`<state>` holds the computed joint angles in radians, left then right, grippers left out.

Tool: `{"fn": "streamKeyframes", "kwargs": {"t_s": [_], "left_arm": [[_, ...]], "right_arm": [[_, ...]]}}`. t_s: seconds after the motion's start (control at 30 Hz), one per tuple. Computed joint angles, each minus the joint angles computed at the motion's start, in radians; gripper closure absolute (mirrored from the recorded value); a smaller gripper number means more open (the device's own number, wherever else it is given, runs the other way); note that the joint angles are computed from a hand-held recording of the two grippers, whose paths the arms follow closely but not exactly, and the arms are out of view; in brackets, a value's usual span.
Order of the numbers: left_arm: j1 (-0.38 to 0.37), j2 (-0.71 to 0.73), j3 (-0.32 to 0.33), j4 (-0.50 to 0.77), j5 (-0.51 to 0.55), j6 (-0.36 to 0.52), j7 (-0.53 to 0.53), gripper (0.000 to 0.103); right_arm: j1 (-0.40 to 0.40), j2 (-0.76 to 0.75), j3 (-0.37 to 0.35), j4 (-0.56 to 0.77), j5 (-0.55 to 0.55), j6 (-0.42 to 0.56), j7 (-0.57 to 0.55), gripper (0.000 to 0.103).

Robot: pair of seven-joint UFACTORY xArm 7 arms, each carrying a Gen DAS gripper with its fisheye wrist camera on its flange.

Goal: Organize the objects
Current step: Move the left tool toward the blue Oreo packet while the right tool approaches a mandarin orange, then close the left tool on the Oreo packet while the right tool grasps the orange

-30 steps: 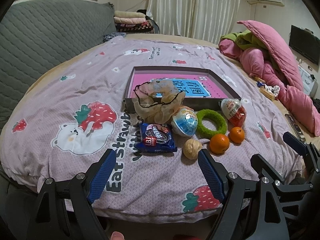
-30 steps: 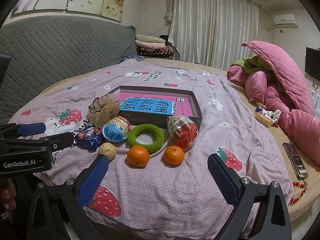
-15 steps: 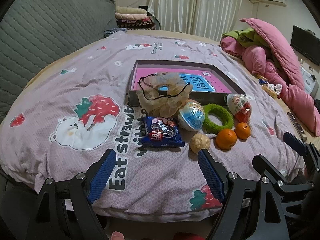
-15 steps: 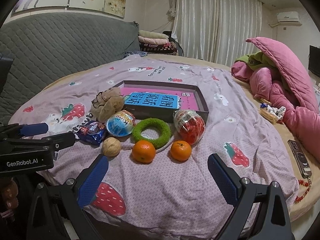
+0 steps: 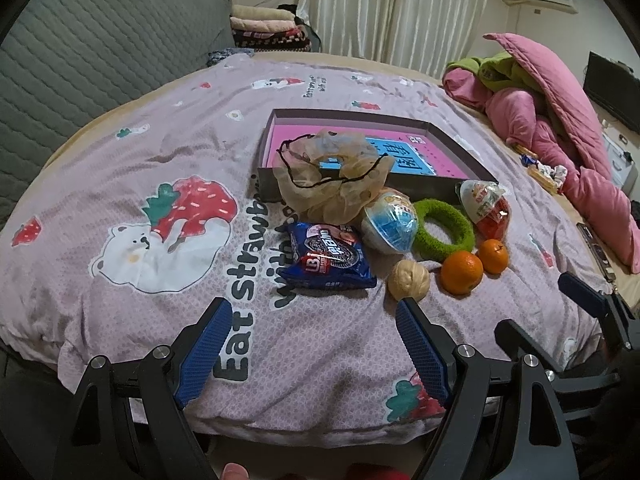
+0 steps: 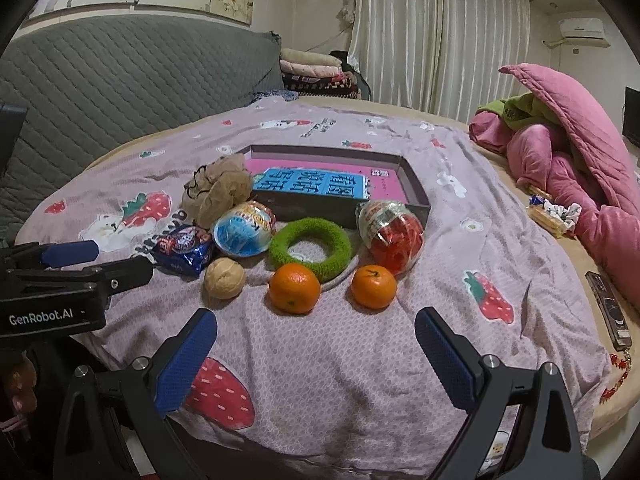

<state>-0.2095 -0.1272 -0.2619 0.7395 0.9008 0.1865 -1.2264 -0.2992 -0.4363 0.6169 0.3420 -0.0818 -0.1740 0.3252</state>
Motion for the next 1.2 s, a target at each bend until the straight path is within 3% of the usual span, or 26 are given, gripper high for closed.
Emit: {"fn": "streamKeyframes", "kwargs": {"t_s": [0.4, 0.77, 0.9, 1.2], "left_arm": [[-0.028, 0.083, 0.049, 0.042, 0.013, -0.022, -0.006, 0.018], [-0.087, 0.156, 0.118, 0.091, -0.050, -0.042, 0.049, 0.018], [-0.109, 0.182, 0.135, 0.114, -0.090, -0.046, 0.079, 0.018], [-0.156, 0.226, 0.180, 0.156, -0.137, -0.045, 0.118, 0.018]], "right_arm": [[-0.008, 0.097, 0.004, 0.026, 0.025, -0.009, -0.034, 0.007], [-0.164, 0.138, 0.173, 0.060, 0.076, -0.019, -0.052, 0.011], [-0.177, 0.175, 0.174, 0.082, 0.080, -0.015, -0.058, 0.016], [-0.324, 0.200, 0.314, 0.119, 0.080, -0.009, -0.057, 0.022]]}}
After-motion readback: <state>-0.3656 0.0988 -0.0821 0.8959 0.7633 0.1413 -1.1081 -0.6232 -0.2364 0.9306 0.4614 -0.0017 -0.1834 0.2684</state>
